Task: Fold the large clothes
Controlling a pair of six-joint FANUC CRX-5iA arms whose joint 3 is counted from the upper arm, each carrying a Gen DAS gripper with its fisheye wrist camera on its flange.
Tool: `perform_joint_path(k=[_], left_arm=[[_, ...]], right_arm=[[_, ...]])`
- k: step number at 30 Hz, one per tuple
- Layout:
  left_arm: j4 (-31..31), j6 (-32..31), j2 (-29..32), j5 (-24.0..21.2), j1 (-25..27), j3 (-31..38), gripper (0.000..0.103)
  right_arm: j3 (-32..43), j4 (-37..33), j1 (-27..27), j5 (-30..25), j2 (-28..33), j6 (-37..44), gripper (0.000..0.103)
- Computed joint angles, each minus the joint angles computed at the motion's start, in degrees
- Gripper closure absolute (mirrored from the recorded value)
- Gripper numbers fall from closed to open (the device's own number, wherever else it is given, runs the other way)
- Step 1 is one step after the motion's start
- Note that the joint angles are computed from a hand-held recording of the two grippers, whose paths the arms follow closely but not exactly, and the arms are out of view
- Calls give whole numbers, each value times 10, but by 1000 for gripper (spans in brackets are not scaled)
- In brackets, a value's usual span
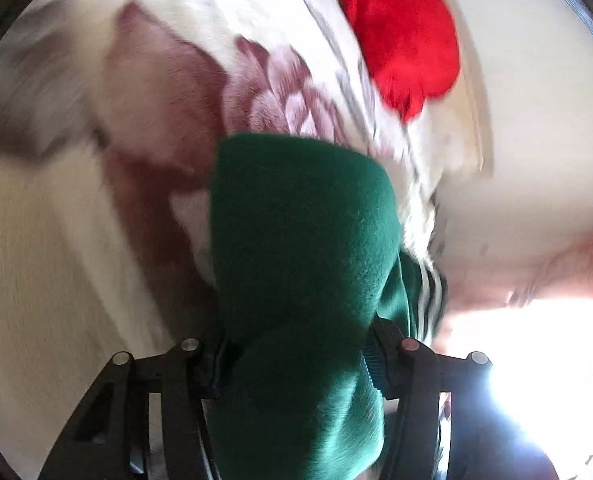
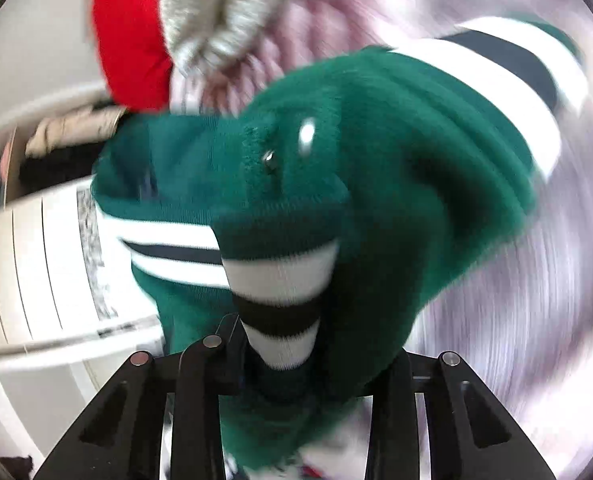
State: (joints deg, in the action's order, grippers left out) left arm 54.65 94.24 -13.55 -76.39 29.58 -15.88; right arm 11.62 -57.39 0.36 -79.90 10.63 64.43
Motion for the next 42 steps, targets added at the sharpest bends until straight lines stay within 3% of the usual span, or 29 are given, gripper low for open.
perform_joint_path(k=[2, 4, 7, 8, 10, 13, 15, 17, 19, 23, 28, 33, 37, 42], left_arm=[[-9, -40, 59, -60, -3, 45, 51], [-16, -54, 94, -93, -4, 69, 44], [-22, -31, 95, -117, -1, 73, 42], [-31, -21, 88, -118, 1, 82, 42], [-53, -10, 63, -120, 10, 97, 41], [-114, 18, 25, -143, 25, 145, 31], [-145, 40, -7, -175, 32, 169, 22], [-200, 69, -10, -205, 6, 221, 21], [-254, 85, -5, -229, -39, 258, 21], [-359, 100, 50, -232, -191, 295, 21], [-486, 92, 110, -252, -309, 343, 14], [-492, 94, 111, -236, -317, 331, 0], [-497, 97, 131, -232, -322, 334, 0], [-510, 109, 164, -254, -328, 358, 0]], right_arm=[[-108, -1, 30, 35, -100, -81, 69], [-184, -3, 70, 90, -170, -146, 68], [-220, 8, 88, 130, -198, -195, 53], [-210, 6, 81, 114, -190, -205, 45], [-192, 7, 66, 72, -184, -210, 43], [-144, 35, 52, -26, -179, -221, 26], [-113, 49, 50, -74, -182, -228, 26], [-70, 73, 54, -119, -179, -235, 25], [-20, 108, 70, -148, -163, -233, 25], [104, 178, 100, -168, -79, -179, 24], [238, 285, 143, -188, 27, -134, 24], [305, 289, 157, -174, 85, -104, 24], [359, 274, 162, -187, 136, -99, 24], [359, 261, 170, -172, 145, -112, 24]])
